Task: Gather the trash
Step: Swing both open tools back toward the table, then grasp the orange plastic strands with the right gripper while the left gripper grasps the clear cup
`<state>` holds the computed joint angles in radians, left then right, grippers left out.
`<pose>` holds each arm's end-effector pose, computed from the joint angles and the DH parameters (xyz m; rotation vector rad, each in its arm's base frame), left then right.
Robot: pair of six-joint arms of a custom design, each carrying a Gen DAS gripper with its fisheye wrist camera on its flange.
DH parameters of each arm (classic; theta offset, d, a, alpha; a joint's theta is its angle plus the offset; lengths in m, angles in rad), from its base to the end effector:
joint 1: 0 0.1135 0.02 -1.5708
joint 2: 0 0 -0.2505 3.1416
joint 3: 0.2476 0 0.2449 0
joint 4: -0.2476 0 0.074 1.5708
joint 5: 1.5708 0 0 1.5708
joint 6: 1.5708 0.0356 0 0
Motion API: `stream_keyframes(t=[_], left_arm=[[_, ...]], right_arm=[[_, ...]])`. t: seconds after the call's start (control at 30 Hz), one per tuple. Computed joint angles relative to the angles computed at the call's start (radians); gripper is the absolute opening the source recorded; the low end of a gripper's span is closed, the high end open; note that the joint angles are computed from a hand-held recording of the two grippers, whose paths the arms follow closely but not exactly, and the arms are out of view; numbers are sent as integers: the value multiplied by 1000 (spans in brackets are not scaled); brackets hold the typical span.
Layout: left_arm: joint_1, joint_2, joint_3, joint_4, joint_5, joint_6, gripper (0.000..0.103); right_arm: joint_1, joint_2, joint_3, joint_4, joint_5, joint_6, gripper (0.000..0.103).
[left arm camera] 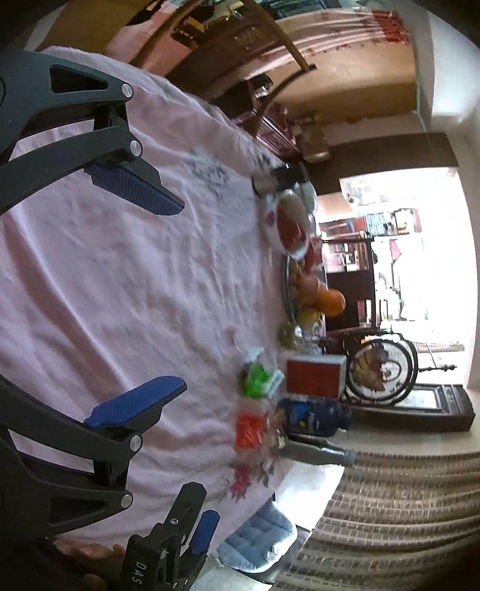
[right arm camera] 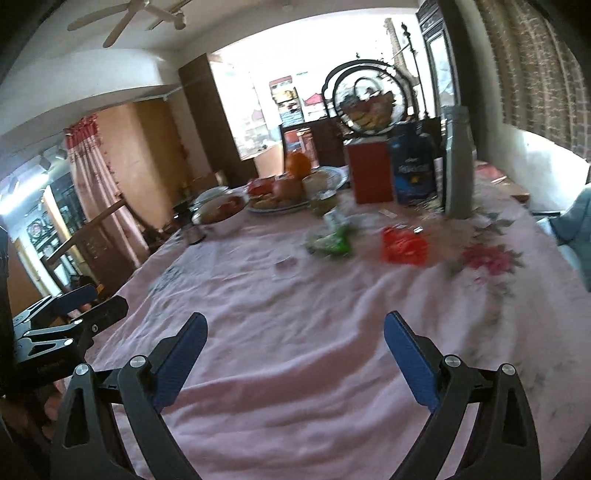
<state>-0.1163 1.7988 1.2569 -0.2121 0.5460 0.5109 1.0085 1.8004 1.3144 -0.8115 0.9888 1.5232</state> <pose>0.3824 -0.0633 0.2150 0.9371 2.0211 -0.4196 0.2066 0.2720 0.2095 0.6927 2.0134 -0.0652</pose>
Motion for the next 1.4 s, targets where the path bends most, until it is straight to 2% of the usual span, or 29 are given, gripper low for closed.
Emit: stream_keyframes(t=[0.1,0.27,0.47,0.6,0.73,0.9,1.07,1.23,1.27,1.33,1.4], left_arm=[[-53,10,12,10,-25,-29,87],[-136,62,69,8,-60,-79,87],[-224,178,178,29,-114,-147,88],[-259,262,269,13,-123,-183,88],[-268,328,296,70,-126,-208,88],[-254,343,297,96,-142,-202,88],[-240,366,352,41,-115,-210,88],[-223,392,413,-21,-93,-225,88],[-216,399,430,-36,-83,-234,88],[-205,416,467,-64,-73,-250,89],[-195,428,492,-74,-72,-268,89]], right_arm=[[-1,-46,-37,-72,12,72,95],[-36,-112,-107,-122,-8,129,95],[-105,-177,-185,-125,-32,133,95],[-170,-214,-237,-88,-51,92,95],[-258,-239,-280,-26,-71,12,95],[-434,-216,-319,140,-145,-185,95],[-579,-111,-279,294,-259,-370,94],[-658,23,-170,332,-329,-457,93],[-673,54,-141,327,-342,-470,89],[-686,77,-123,338,-371,-486,74],[-698,88,-121,356,-408,-492,48]])
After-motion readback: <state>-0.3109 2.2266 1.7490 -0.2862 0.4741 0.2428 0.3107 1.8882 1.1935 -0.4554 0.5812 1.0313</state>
